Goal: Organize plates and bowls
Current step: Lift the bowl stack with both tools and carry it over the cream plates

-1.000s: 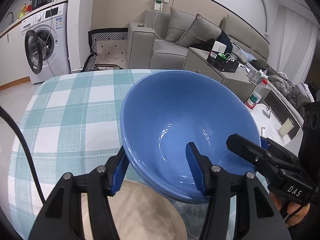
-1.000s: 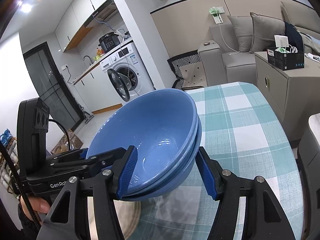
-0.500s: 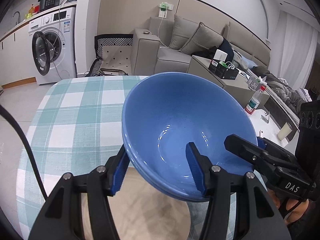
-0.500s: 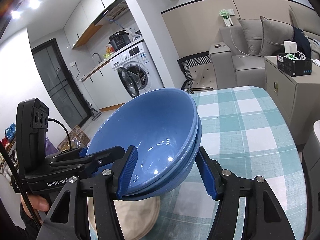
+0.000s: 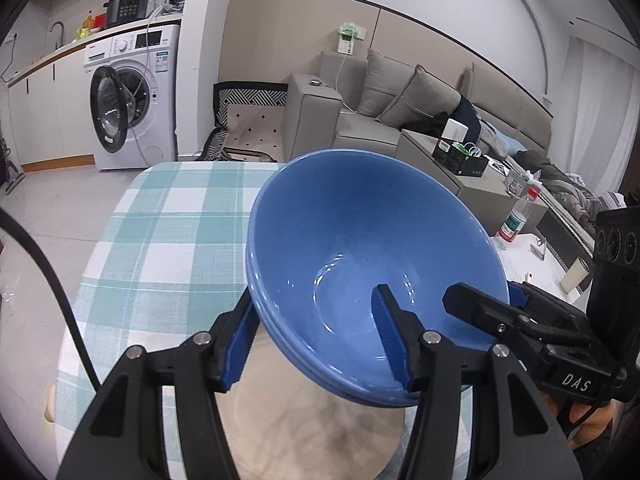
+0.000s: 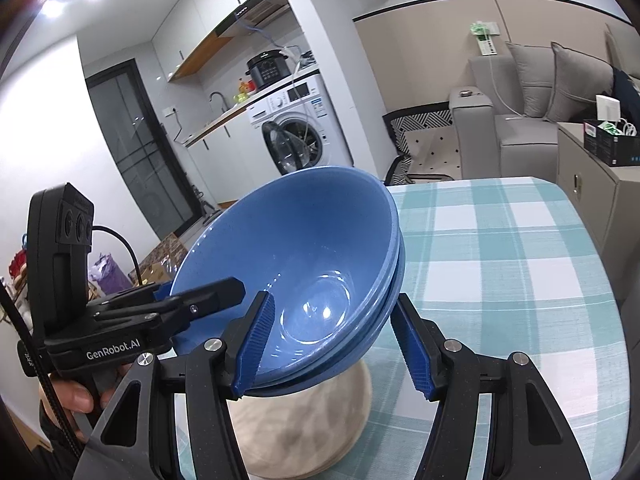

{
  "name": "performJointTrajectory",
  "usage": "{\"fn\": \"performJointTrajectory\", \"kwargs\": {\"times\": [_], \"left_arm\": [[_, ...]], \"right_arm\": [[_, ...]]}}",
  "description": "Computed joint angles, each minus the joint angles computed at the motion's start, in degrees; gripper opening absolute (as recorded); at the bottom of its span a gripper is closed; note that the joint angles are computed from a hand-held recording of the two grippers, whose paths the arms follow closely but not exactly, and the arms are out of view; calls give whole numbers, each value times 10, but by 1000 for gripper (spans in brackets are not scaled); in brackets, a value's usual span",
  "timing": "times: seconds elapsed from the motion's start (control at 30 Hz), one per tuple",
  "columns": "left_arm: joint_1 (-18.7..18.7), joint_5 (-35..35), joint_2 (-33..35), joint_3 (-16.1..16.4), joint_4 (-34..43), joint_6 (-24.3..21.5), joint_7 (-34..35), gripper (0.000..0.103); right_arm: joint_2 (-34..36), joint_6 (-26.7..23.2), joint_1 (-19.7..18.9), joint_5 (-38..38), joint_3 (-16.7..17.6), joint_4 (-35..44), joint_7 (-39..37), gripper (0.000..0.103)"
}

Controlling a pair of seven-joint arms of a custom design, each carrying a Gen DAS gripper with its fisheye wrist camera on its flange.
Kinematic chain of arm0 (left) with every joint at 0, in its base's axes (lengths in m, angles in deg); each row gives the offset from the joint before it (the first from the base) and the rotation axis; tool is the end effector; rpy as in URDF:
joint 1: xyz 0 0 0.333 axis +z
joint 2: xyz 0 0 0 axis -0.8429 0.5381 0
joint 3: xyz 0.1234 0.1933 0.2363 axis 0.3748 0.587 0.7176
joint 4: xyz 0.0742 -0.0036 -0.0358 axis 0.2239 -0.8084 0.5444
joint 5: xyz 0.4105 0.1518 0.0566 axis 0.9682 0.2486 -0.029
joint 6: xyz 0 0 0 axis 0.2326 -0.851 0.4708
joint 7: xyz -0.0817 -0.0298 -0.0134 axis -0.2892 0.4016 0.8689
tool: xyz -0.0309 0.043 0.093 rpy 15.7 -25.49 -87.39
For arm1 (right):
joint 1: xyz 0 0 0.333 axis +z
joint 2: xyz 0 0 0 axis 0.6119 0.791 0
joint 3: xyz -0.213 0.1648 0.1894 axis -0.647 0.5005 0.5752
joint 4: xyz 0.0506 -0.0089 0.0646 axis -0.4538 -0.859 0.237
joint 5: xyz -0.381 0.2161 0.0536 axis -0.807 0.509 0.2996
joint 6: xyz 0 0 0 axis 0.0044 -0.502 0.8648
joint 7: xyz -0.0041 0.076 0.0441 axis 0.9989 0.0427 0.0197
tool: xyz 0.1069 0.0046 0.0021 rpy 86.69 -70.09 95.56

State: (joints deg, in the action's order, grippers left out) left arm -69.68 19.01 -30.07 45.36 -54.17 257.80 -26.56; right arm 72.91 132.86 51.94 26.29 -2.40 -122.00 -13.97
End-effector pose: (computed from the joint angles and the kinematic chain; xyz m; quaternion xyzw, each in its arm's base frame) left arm 0.6383 -0.2437 0.4194 -0.6215 0.6559 -0.3803 0.1972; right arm 0.6551 0.2615 0.4155 -0.7030 0.5190 -0.1116 0.4732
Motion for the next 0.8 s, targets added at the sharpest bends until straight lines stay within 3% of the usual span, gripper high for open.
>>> {"fn": "performJointTrajectory", "kwargs": {"times": [0.2, 0.43, 0.53, 0.7, 0.8], "left_arm": [[-7, 21, -22, 20, -31, 9, -25, 56], [25, -2, -35, -8, -62, 25, -3, 56], [18, -1, -39, 2, -70, 29, -7, 56], [-19, 34, -46, 47, -81, 32, -48, 56], [-13, 42, -47, 44, -85, 32, -56, 56]], "right_arm": [[2, 0, 6, 9, 6, 2, -14, 62], [6, -5, 14, -4, 4, 4, -7, 62], [11, -4, 17, -20, 4, 6, 7, 62], [17, -3, 18, -45, 11, 7, 24, 62], [22, -4, 17, -59, 14, 7, 35, 62]]}}
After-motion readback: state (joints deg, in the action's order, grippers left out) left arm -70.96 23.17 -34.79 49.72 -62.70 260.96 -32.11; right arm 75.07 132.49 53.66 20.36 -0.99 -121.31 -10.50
